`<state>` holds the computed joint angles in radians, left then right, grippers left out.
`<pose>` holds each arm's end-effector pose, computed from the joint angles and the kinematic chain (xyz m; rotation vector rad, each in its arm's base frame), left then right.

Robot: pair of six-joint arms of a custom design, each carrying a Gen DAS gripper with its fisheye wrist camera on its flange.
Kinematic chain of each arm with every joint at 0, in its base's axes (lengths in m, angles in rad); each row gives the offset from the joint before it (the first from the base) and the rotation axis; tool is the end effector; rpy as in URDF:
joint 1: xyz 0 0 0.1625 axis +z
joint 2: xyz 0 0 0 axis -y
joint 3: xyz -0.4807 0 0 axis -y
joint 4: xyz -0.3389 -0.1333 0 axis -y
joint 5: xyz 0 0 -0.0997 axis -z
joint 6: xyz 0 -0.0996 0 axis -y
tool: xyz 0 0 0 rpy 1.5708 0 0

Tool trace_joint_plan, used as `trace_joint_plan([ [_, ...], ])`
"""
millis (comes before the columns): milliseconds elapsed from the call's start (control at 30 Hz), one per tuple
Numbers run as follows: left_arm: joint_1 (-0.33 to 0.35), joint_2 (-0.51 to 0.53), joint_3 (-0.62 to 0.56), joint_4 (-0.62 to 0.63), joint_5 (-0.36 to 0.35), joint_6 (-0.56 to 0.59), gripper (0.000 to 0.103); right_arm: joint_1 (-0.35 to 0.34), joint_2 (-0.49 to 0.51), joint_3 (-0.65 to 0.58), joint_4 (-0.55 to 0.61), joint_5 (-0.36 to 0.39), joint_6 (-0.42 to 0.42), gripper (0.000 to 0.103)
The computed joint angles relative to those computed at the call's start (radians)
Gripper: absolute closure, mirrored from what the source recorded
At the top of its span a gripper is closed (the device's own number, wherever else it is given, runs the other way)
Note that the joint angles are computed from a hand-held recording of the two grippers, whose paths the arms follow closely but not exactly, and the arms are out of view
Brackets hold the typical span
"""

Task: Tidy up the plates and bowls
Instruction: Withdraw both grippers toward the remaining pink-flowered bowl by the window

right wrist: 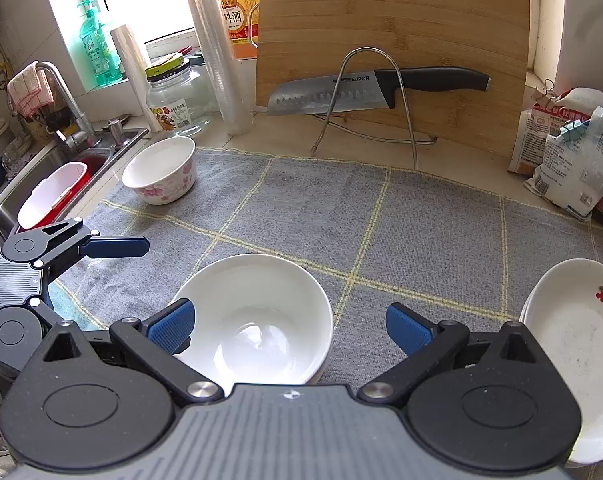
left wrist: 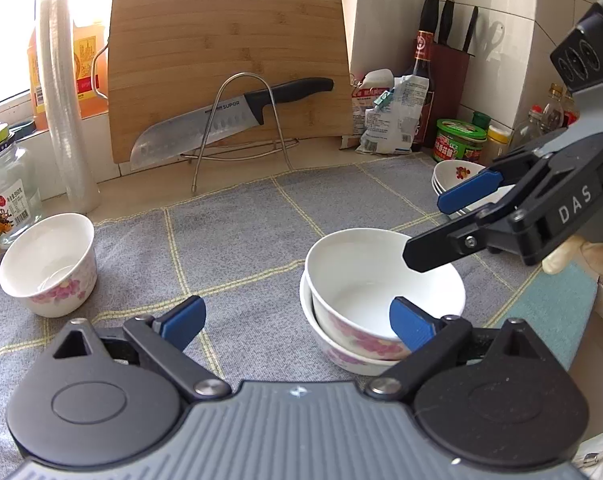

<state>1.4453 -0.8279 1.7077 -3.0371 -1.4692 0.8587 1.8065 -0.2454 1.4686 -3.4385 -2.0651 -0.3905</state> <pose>0.0573 -0.6916 0.2280 1.2614 2.4423 -0.7247 0.2504 -0.6743 -0.0495 0.5691 -2.4409 0.7827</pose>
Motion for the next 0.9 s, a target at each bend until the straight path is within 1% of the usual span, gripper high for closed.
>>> trace_joint_plan([
  [167,0.010,-0.002,-0.011,0.027,-0.024,-0.009,0.005,0.014,0.017,-0.007,-0.017,-0.024,-0.023,0.000],
  [333,0.019,-0.004,-0.021,0.048,-0.043,-0.004,0.005,0.026,0.029,-0.016,-0.031,-0.042,-0.025,0.000],
  [433,0.022,-0.006,-0.027,0.064,-0.055,0.005,0.005,0.037,0.043,-0.022,-0.060,-0.066,-0.030,0.000],
  [600,0.039,-0.009,-0.045,0.109,-0.101,0.016,0.005,0.052,0.061,-0.022,-0.114,-0.099,0.006,0.000],
  [700,0.049,-0.010,-0.061,0.133,-0.122,0.017,0.005,0.068,0.082,-0.031,-0.163,-0.142,0.007,0.000],
  [833,0.057,-0.019,-0.054,0.098,-0.134,0.026,0.005,0.084,0.106,-0.042,-0.223,-0.168,-0.009,0.000],
  [900,0.056,-0.025,-0.043,0.050,-0.118,0.013,0.005,0.088,0.116,-0.052,-0.236,-0.172,-0.014,0.000],
])
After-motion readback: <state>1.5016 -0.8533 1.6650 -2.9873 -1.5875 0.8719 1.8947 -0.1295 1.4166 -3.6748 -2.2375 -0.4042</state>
